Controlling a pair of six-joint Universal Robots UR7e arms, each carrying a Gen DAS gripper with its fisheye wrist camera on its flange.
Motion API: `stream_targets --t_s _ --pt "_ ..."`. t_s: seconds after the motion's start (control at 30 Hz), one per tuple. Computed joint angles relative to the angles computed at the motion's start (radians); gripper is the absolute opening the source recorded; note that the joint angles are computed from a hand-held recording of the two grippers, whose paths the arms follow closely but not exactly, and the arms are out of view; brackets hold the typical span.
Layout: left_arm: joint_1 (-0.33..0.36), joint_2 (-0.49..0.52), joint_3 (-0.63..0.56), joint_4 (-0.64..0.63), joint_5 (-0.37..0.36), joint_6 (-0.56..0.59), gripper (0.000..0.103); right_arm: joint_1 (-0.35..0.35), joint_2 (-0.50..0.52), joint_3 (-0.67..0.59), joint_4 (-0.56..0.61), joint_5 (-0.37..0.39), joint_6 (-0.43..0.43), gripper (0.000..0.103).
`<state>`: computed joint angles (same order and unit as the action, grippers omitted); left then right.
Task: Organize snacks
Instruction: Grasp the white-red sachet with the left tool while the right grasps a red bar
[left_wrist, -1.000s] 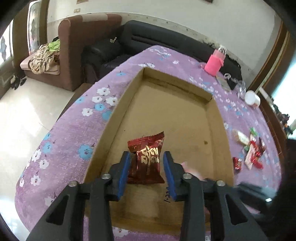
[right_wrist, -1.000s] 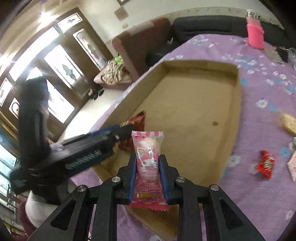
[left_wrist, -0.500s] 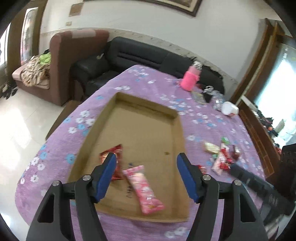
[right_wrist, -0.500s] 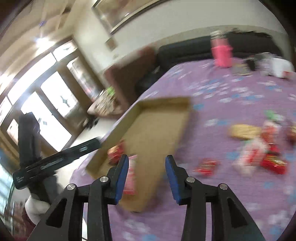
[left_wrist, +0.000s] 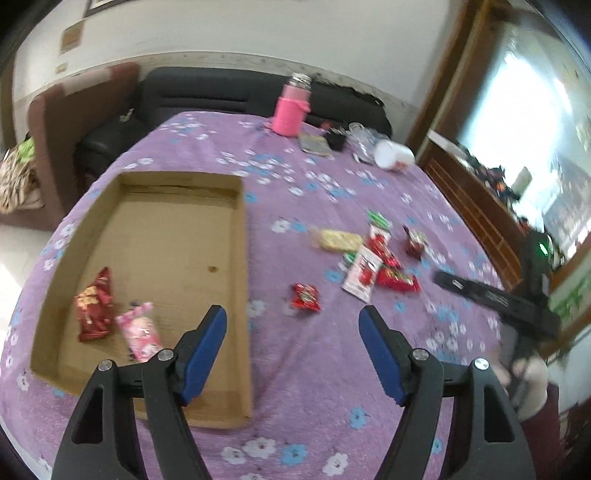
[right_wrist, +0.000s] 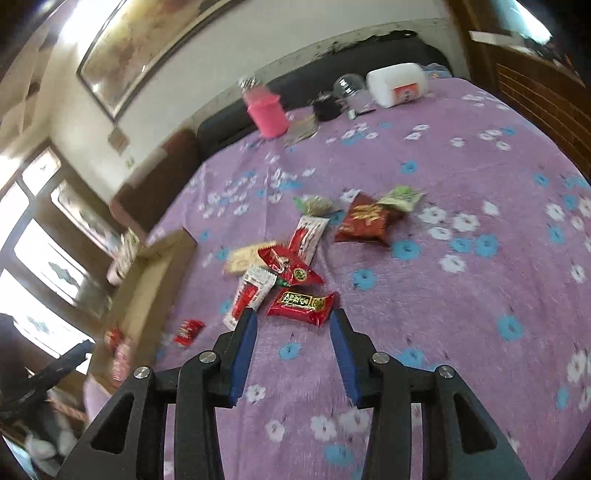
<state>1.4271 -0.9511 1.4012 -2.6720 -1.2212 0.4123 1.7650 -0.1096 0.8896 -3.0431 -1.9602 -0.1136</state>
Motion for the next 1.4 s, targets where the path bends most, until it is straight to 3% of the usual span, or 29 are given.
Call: stream_targets --t_s 0.13,0.23,0.33,0.43,0.6,0.67,0.73,0.83,0.97,1.17,1.23,1.27,1.3,1.4 --pt "-0.017 0.014 0.004 0.015 0.016 0.005 0.073 -0.008 0.076 -0.140 0.076 0.025 -0.038 0.044" --pt "-0.022 0.019 0.003 0.023 0.018 0.007 0.073 -0.015 0.136 -0.271 0.204 0.034 -0.042 0.044" --pt "-0.023 0.024 -0.003 0.026 0.019 0.019 0.073 -0.026 0.113 -0.258 0.346 0.117 -0.047 0.045" --pt "-0.019 0.043 -0.039 0.046 0.023 0.005 0.073 -0.010 0.099 -0.213 0.319 0.087 -0.115 0.045" --pt "-0.022 0.094 -0.116 0.097 -0.002 -0.010 0.073 0.009 0.157 -0.274 0.283 -0.001 -0.175 0.044" --pt "-0.032 0.132 -0.154 0.113 0.017 0.003 0.073 0.021 0.179 -0.296 0.254 -0.076 -0.195 0.022" --pt "-0.041 0.177 -0.198 0.147 0.042 0.004 0.073 0.014 0.140 -0.224 0.212 -0.061 -0.168 0.020" --pt "-0.050 0.242 -0.249 0.169 0.077 0.024 0.073 0.001 0.078 -0.081 0.054 -0.067 -0.143 0.020" --pt "-0.057 0.334 -0.333 0.178 0.129 0.047 0.073 -0.027 0.015 0.038 -0.063 -0.014 -0.072 0.020" --pt "-0.062 0.435 -0.432 0.150 0.185 0.121 0.073 -0.039 0.009 0.033 -0.033 0.018 -0.027 0.020" --pt "-0.061 0.447 -0.450 0.182 0.179 0.134 0.063 -0.039 0.008 0.032 -0.028 0.023 -0.028 0.020" --pt "-0.061 0.449 -0.443 0.175 0.183 0.143 0.037 -0.038 0.009 0.029 -0.026 0.023 -0.028 0.020" --pt "-0.068 0.451 -0.428 0.126 0.221 0.178 0.030 -0.038 0.012 0.023 -0.021 0.025 -0.029 0.020" --pt "-0.066 0.448 -0.432 0.145 0.210 0.161 0.028 -0.036 0.012 0.026 -0.028 0.022 -0.035 0.020"
